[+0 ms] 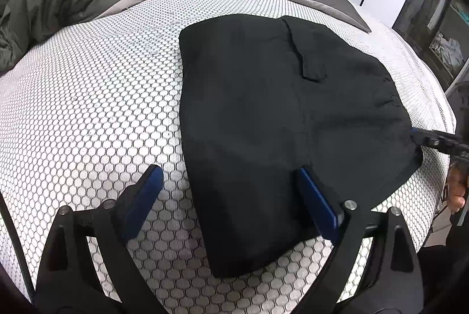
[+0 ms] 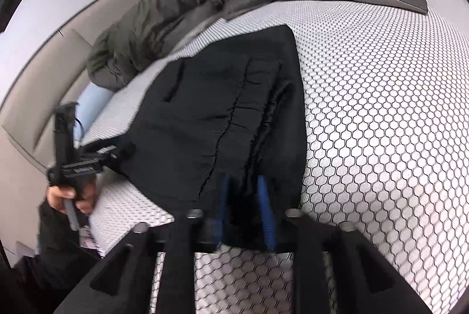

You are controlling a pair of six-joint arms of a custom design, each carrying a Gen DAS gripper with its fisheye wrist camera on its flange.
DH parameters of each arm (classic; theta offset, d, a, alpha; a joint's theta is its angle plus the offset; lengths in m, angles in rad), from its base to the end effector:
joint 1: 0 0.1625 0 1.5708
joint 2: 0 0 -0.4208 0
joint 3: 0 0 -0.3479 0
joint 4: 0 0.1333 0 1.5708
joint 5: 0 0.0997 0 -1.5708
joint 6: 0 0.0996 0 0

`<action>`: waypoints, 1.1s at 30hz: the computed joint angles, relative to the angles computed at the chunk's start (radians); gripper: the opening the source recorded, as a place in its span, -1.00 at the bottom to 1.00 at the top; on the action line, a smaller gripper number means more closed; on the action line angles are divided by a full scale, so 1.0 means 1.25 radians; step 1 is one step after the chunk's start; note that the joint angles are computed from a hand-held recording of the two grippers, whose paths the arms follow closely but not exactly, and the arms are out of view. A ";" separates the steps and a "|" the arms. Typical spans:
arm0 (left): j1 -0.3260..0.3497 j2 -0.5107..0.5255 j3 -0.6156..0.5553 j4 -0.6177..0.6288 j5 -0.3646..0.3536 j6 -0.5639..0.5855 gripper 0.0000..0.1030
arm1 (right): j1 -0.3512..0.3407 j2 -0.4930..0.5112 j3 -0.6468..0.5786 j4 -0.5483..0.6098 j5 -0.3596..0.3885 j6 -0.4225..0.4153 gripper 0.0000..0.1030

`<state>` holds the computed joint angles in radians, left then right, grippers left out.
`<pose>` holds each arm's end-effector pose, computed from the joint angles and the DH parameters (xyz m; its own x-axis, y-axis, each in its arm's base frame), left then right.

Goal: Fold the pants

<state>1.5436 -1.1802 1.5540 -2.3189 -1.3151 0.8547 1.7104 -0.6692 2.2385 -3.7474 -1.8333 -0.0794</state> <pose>0.1418 -0.6162 0.3713 -0.6174 0.6585 -0.4303 0.7481 0.6607 -0.0624 0.1714 -0.4478 0.0536 -0.9648 -0.0523 0.2577 -0.1914 0.8116 -0.5520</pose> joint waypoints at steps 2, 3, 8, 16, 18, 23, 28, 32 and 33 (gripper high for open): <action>0.000 -0.004 -0.001 0.013 0.009 0.008 0.84 | -0.017 -0.001 0.011 0.003 0.035 -0.008 0.03; 0.001 -0.004 -0.001 0.016 0.013 0.006 0.88 | -0.015 0.009 -0.003 0.018 0.017 -0.016 0.03; 0.011 0.006 -0.015 0.037 0.012 -0.008 0.94 | 0.020 0.053 -0.039 -0.004 -0.024 -0.044 -0.63; 0.014 -0.001 -0.019 0.056 0.006 -0.007 0.94 | 0.009 0.024 0.006 0.003 -0.044 -0.039 -0.43; 0.020 0.004 -0.048 0.100 -0.004 -0.032 0.94 | 0.005 0.006 0.036 -0.060 -0.008 -0.031 0.07; 0.049 0.029 -0.147 0.250 -0.057 -0.093 0.70 | -0.032 0.001 0.047 -0.070 0.003 0.003 0.24; 0.056 0.024 -0.159 0.302 -0.111 -0.067 -0.19 | -0.040 0.022 0.016 -0.070 0.052 0.013 -0.75; 0.051 0.003 -0.114 0.256 -0.085 -0.035 -0.14 | -0.018 0.028 0.023 -0.084 0.014 -0.002 -0.73; 0.054 0.007 -0.121 0.268 -0.082 -0.047 -0.07 | -0.028 0.027 0.018 -0.046 0.006 0.009 -0.66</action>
<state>1.6111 -1.1716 1.4022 -1.9835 -1.4175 0.7962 1.6752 -0.6354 2.2606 -3.8046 -1.8259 -0.0683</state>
